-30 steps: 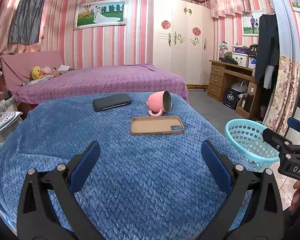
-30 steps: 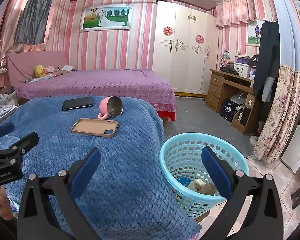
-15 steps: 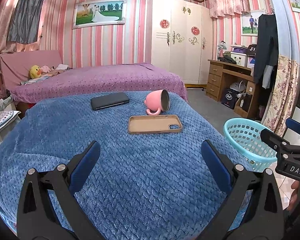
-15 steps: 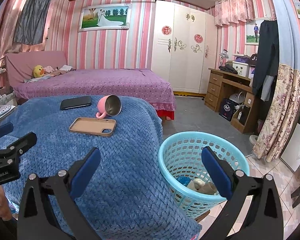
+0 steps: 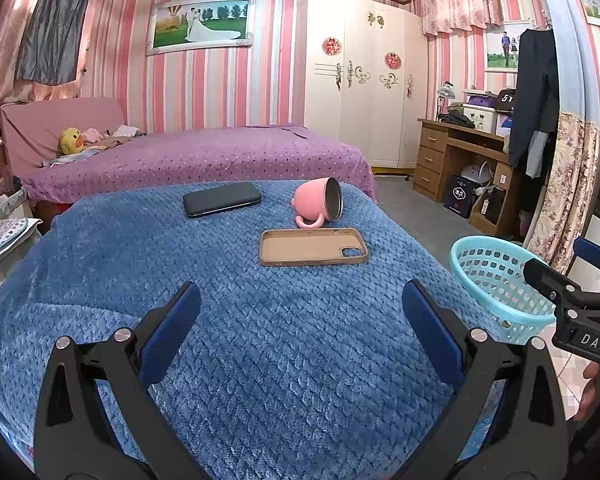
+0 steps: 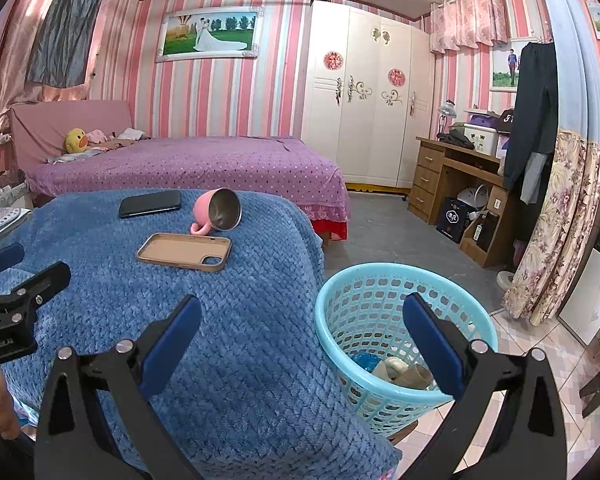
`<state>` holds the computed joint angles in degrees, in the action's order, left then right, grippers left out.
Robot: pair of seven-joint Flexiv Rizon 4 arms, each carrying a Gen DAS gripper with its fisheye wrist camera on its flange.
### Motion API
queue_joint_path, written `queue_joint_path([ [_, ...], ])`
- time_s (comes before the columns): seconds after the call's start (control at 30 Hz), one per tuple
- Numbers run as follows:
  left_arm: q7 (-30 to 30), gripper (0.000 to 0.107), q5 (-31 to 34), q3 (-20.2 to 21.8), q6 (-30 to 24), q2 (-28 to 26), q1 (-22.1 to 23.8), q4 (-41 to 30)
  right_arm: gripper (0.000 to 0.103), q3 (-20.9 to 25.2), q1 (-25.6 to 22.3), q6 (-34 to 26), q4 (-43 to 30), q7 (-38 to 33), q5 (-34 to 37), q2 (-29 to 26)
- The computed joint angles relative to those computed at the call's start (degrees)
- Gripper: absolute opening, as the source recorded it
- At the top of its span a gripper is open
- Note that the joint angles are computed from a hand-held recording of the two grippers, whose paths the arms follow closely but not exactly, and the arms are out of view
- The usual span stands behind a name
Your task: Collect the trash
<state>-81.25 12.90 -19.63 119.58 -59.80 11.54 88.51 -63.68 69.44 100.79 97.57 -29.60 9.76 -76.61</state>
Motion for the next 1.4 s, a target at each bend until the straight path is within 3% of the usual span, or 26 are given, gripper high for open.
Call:
queue_joint_path([
  [1.4, 0.37, 0.097, -1.94, 0.84, -0.76, -0.76, -1.01, -1.22, 0.098, -0.06, -0.49, -0.43, -0.34, 0.18, -0.61, -0.35],
])
